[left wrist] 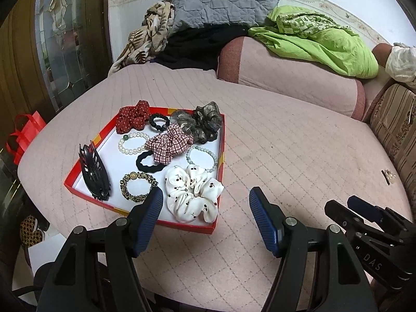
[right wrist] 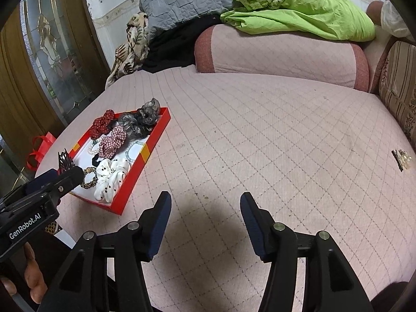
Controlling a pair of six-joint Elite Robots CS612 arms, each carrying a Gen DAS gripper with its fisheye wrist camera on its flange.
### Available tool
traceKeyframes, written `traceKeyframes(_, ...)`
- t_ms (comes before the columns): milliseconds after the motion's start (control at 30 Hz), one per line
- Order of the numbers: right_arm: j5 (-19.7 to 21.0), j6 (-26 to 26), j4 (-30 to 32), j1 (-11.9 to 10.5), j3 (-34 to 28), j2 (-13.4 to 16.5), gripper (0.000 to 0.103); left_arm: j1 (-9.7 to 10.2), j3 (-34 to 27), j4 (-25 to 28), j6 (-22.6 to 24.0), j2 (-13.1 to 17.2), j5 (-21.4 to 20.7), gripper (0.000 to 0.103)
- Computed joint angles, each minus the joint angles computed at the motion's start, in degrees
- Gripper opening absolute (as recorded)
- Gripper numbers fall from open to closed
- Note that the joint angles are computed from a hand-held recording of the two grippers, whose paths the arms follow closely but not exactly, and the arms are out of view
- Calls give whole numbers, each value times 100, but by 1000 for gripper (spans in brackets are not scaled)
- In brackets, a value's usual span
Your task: Organize jewelry
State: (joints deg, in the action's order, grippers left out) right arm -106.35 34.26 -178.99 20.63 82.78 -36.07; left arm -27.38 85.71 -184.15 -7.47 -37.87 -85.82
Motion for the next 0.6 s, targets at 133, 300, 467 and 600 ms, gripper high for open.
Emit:
traceKeyframes(133,-3,5,41,-2,-13,7,60,7,-6,17,-27,5,-1,68)
traceKeyframes(300,-2,-30,92,7,-36,17,61,7,2,4,-40,7,38,68)
traceKeyframes(467,-17,-33,152,16,-57,24,61,7,13,-4,-12,9,78,68)
traceKeyframes(600,-24,-33,187,19,-63,27,62,9,10,-5,6,11,81,68)
